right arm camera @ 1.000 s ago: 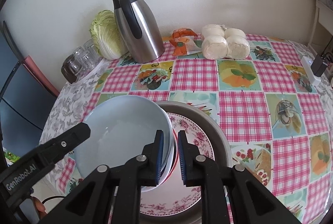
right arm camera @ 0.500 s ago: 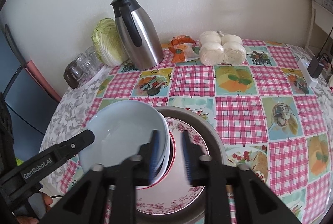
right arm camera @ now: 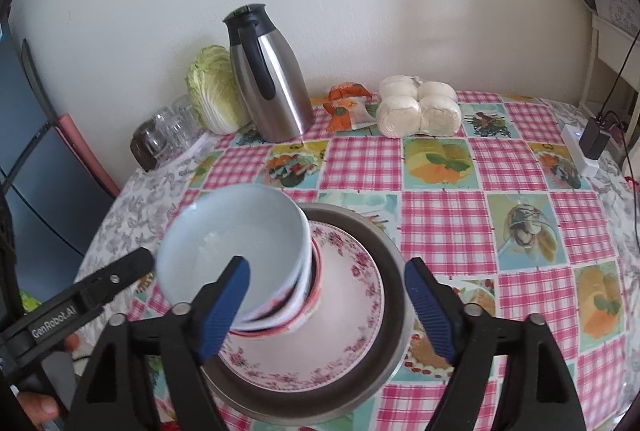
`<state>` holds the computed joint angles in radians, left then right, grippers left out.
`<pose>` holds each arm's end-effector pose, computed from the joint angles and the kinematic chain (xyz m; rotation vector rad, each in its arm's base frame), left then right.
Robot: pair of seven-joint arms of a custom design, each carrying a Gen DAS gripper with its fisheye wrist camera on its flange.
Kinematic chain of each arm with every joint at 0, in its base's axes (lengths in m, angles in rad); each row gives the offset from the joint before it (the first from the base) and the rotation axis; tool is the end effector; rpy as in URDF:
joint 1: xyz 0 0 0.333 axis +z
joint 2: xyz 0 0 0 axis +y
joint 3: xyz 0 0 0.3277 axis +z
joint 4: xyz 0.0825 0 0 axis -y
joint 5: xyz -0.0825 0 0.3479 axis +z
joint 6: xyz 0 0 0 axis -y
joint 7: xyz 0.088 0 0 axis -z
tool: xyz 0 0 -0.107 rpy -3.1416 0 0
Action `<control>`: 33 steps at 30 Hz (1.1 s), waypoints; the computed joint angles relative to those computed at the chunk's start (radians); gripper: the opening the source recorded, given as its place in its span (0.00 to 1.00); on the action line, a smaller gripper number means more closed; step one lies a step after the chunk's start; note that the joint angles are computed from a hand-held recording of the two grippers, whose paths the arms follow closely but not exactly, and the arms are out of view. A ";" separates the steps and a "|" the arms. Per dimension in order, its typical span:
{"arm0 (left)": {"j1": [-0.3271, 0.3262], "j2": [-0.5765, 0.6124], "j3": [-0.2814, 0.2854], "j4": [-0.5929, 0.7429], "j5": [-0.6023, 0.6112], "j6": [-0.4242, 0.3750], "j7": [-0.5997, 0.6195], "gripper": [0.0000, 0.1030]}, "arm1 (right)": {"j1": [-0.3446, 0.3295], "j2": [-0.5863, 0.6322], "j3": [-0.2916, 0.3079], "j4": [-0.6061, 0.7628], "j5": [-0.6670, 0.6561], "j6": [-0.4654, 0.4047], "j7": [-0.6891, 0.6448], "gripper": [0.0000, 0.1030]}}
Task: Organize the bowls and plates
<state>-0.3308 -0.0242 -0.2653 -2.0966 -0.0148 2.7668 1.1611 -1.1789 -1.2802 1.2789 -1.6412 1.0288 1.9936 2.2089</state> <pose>0.4594 -0.3124 0.5413 -1.7920 2.1405 -0.9704 0.3927 0.4860 0.5371 -1.4107 2.0875 -0.5819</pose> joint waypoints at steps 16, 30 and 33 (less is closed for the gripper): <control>0.019 -0.048 0.023 -0.088 0.166 0.012 -0.024 0.97 | 0.031 -0.012 -0.009 -0.011 -0.048 -0.084 -0.037 1.00; 0.051 -0.058 0.013 -0.122 0.337 0.031 -0.017 0.97 | 0.050 -0.019 -0.009 -0.027 -0.048 -0.137 -0.057 1.00; 0.047 -0.053 0.010 -0.118 0.359 0.025 -0.007 0.97 | 0.048 -0.019 -0.008 -0.026 -0.045 -0.143 -0.062 1.00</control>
